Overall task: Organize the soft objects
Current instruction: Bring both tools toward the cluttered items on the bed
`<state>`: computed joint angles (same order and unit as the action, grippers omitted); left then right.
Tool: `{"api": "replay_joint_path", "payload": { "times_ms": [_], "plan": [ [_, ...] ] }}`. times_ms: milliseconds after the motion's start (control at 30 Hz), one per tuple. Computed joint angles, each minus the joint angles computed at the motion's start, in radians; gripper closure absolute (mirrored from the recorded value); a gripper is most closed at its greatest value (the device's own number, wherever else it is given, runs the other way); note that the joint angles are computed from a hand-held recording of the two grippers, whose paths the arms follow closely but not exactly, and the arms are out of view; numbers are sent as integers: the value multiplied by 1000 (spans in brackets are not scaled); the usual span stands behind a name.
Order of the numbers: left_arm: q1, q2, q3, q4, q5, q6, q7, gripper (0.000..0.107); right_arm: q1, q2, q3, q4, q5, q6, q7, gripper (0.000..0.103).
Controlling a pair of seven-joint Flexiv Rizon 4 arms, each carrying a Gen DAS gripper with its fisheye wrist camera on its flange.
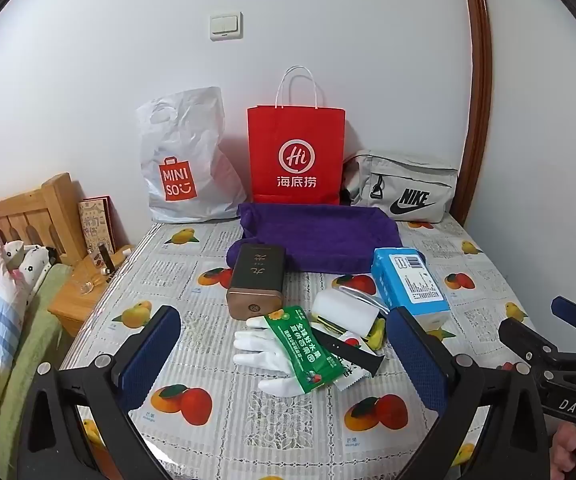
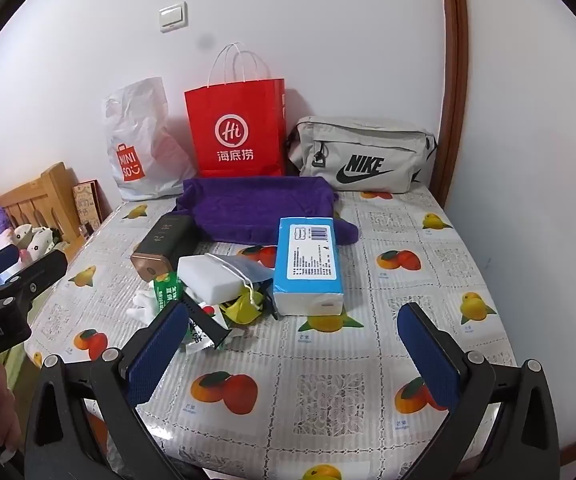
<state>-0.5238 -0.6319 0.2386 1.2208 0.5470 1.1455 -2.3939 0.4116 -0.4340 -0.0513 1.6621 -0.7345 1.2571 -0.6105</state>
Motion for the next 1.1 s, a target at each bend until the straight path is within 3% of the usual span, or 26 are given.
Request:
{"api": "replay_joint_path", "payload": {
  "times_ms": [1100],
  "plan": [
    [0,19,-2,18,23,-12,-25,4,3,18,12,12,3,-11,-5,0]
  ]
}}
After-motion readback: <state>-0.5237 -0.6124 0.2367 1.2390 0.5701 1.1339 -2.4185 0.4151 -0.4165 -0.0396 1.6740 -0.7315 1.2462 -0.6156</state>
